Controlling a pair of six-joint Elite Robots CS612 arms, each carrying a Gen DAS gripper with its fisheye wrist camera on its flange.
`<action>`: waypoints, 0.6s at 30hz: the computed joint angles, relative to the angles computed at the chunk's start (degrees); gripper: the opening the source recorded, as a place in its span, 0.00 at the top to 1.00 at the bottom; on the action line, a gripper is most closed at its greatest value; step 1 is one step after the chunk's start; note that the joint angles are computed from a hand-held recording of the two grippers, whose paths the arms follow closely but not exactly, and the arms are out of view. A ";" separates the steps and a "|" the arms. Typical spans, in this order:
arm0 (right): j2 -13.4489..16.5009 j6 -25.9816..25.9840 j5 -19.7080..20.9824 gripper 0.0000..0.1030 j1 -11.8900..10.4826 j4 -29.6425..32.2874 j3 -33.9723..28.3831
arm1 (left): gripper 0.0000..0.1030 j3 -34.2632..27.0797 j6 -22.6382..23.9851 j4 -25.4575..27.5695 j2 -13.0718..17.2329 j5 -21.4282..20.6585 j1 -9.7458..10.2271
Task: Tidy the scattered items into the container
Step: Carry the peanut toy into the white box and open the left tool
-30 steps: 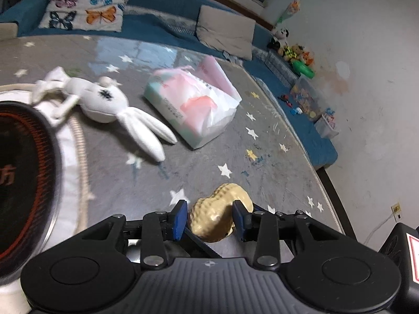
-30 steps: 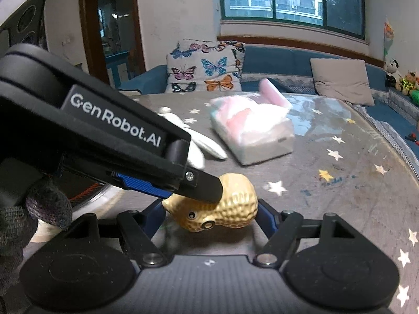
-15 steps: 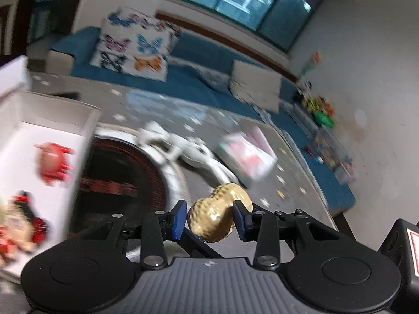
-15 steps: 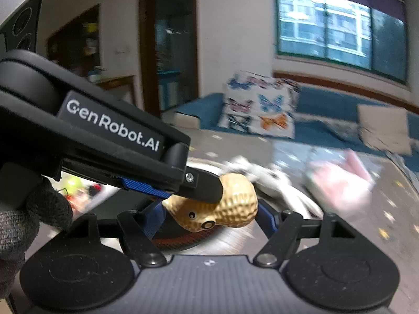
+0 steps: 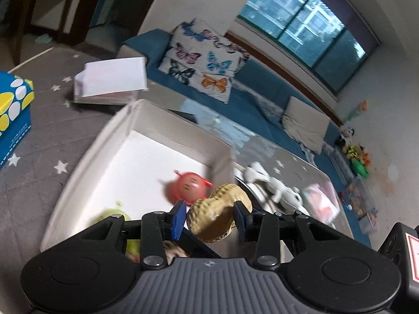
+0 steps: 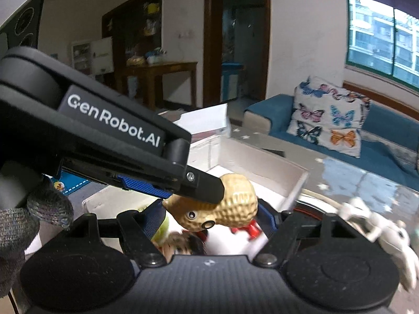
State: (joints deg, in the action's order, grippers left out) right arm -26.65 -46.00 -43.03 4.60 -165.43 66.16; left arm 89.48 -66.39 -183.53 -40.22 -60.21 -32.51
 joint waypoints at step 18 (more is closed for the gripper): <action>5.22 -0.07 -8.66 0.27 3.94 20.52 -13.96 | 0.59 -1.74 -1.52 2.64 1.92 -9.54 5.02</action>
